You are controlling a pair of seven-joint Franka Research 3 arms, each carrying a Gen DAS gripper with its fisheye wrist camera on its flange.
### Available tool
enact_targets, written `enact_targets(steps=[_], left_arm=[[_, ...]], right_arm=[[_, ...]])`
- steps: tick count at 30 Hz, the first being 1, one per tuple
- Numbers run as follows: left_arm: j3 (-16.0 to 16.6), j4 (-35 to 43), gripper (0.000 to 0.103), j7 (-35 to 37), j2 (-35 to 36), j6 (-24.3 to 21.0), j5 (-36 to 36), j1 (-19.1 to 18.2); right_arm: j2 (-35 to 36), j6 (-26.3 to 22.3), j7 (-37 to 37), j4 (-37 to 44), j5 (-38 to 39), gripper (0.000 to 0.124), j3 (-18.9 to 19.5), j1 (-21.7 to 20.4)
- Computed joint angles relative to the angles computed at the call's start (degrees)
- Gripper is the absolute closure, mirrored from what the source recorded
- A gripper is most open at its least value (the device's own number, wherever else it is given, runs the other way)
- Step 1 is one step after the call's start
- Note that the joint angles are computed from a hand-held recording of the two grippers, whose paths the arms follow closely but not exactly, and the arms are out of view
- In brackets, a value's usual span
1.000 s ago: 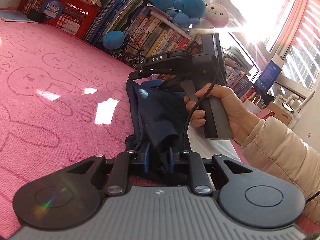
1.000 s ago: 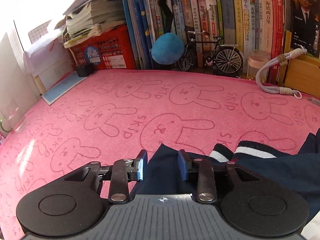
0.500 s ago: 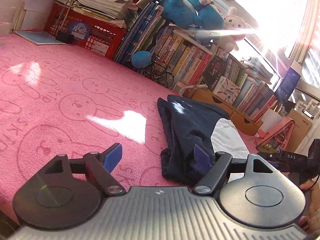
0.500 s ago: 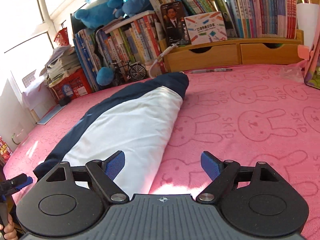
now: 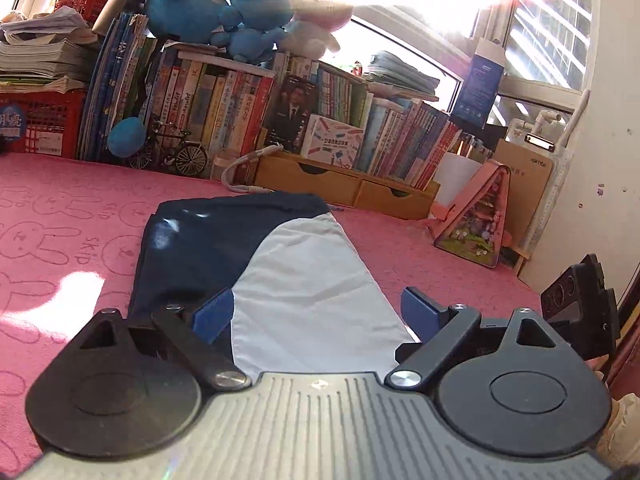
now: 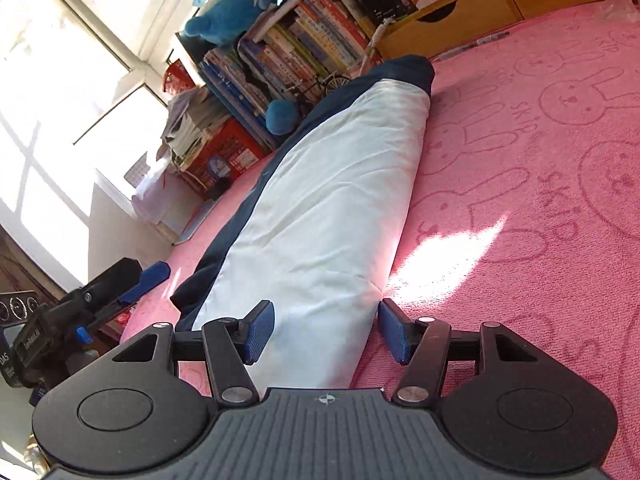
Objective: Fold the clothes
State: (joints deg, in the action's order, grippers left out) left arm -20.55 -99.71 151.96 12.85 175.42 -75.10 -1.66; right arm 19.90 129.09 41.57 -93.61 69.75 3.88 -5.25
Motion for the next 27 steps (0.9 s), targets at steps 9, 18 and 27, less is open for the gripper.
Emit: enact_targets(steps=[9,18,27], left_arm=[[4.0,-7.9,0.011,-4.6,-5.2,-19.1,-8.6,1.2],[8.8,-8.0,0.011,-6.9,-4.8,-24.6,-15.1,-0.1],[8.9,-4.9,0.007,-7.0,-1.9,-32.1,-19.6,1.1]], right_arm=[[1.9,-5.1,6.5,1.7,2.5,0.082,0.3,-1.6],[1.1,-8.9,5.5,0.9,6.3,0.044,0.9,-2.5],[6.5,-18.7,13.2,5.1,17.3,0.028,2.9,-6.3]])
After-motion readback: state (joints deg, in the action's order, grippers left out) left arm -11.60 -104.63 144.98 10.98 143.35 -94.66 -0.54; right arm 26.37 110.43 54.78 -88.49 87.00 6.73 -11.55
